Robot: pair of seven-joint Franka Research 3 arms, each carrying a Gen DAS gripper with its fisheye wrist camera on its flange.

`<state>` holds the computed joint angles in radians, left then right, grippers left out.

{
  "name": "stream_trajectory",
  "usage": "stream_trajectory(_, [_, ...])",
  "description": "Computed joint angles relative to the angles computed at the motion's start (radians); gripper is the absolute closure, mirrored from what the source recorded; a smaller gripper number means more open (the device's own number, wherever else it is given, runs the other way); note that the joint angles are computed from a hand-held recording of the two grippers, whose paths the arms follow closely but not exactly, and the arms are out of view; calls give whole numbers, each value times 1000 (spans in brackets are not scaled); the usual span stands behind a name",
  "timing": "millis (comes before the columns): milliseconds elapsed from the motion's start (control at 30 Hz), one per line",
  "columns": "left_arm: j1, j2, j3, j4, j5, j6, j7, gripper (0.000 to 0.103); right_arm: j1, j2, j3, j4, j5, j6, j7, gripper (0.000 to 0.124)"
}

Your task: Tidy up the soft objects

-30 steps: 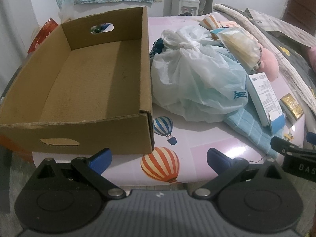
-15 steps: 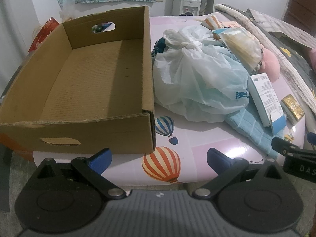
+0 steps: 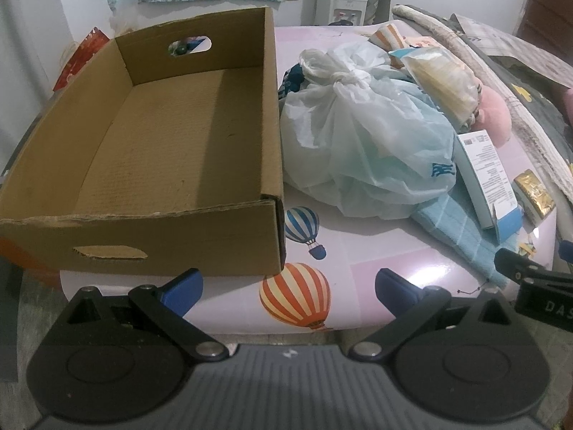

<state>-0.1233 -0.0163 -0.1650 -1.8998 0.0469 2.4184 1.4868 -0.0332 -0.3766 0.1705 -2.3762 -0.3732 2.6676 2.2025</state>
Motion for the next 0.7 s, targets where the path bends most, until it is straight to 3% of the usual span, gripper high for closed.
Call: stream_trajectory(700, [0,3,-2,-1,17,-2,-16,0,2,5,-4,2,2,2,-3,22])
